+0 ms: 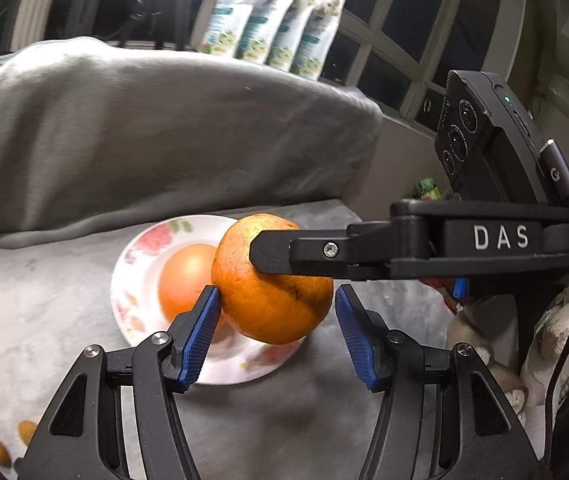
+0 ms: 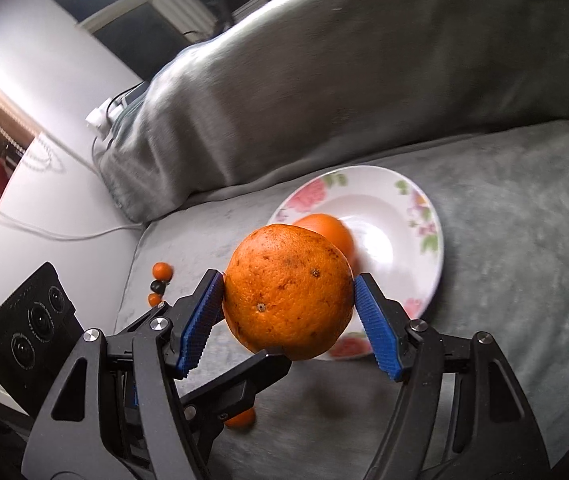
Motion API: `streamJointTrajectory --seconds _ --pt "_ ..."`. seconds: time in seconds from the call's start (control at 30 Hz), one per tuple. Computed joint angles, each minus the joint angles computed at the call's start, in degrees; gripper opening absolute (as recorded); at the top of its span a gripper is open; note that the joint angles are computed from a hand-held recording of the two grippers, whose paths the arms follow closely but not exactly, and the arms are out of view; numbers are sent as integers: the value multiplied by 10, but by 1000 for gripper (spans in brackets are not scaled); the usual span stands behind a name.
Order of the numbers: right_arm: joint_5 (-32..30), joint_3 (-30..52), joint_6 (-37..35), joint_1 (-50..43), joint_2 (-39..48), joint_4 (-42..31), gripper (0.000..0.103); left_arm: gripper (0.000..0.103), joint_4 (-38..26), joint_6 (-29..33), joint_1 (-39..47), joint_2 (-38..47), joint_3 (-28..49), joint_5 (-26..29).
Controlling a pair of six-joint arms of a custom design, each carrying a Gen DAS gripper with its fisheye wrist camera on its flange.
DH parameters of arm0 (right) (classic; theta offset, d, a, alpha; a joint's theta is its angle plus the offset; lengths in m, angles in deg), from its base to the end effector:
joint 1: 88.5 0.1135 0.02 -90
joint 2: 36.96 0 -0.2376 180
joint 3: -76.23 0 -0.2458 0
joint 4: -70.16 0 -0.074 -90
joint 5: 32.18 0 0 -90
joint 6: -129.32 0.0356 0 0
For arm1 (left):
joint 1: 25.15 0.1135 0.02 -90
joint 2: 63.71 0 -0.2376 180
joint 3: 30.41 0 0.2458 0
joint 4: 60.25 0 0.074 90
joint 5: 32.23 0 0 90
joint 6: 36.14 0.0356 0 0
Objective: Organize fruits
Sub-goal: 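Carry the second orange with the right tool and release it onto the plate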
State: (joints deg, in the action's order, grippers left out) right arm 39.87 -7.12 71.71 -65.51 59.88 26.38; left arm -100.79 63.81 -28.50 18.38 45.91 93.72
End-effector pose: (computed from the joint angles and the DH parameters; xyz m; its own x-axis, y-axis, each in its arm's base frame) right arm 0.3379 0.1553 0.2737 -0.8481 0.1937 -0.4931 -0.1438 0.8116 0.5662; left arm 0.3011 -0.0386 0.2498 -0.6329 0.1772 -0.7537 0.5701 0.7653 -0.2988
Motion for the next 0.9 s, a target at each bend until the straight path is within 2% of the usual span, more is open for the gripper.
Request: streamJointTrajectory --seconds 0.37,0.57,0.73,0.8,0.9 --pt "-37 -46 8 -50 3 34 71 58 3 4 -41 49 21 -32" --pt "-3 -63 4 -60 -30 59 71 58 8 22 -28 14 11 -41" --pt "39 -67 -7 -49 -56 54 71 58 -8 30 9 -1 15 -23" --pt "49 -69 -13 -41 -65 52 75 58 -15 36 20 -9 13 -20" --pt "78 -84 -19 -23 -86 54 76 58 -28 46 44 -24 10 -6"
